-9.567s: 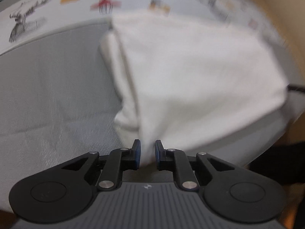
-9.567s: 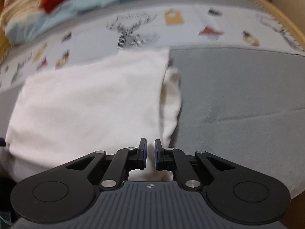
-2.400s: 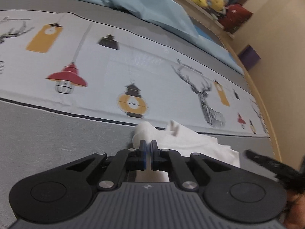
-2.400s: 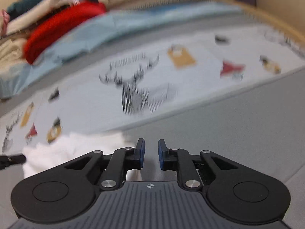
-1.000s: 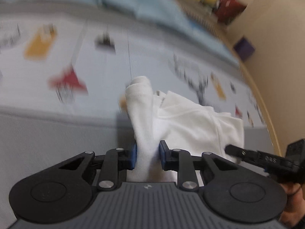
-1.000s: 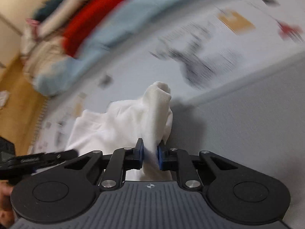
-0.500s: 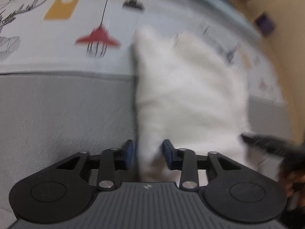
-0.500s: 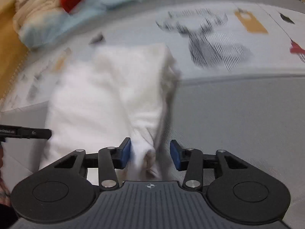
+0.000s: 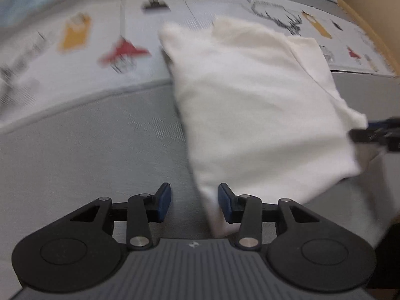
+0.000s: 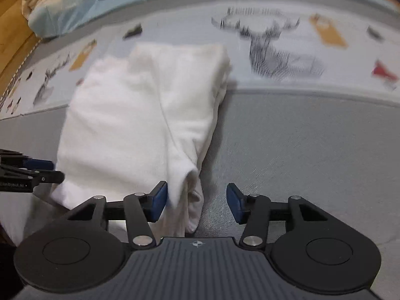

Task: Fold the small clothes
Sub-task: 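Open both grippers and withdraw from the folded shirt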

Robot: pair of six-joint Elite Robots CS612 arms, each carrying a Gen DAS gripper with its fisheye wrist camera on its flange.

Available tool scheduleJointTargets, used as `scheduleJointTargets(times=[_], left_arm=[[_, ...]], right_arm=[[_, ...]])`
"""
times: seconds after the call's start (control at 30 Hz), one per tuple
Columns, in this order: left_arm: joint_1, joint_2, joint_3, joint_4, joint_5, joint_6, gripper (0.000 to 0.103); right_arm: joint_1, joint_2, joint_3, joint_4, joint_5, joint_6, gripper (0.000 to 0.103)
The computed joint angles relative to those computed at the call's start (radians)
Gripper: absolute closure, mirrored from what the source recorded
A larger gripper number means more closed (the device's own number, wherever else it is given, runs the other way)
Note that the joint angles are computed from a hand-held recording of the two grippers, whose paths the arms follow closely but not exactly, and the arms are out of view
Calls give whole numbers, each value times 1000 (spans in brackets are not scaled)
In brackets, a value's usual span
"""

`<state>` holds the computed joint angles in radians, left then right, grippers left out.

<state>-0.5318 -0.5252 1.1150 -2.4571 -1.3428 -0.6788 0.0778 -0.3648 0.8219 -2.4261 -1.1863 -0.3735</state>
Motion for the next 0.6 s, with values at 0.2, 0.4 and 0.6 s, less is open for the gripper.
scheduleJointTargets(times=[0.2, 0.4, 0.6], left_arm=[[-76, -112, 144, -143, 243, -102, 21], [-175, -158, 240, -364, 485, -154, 18], [-217, -169, 248, -248, 470, -329, 18]], right_arm=[[-26, -130, 258, -405, 59, 70, 47], [-49, -226, 504, -781, 79, 144, 28], [-45, -267, 614, -923, 59, 200, 16]])
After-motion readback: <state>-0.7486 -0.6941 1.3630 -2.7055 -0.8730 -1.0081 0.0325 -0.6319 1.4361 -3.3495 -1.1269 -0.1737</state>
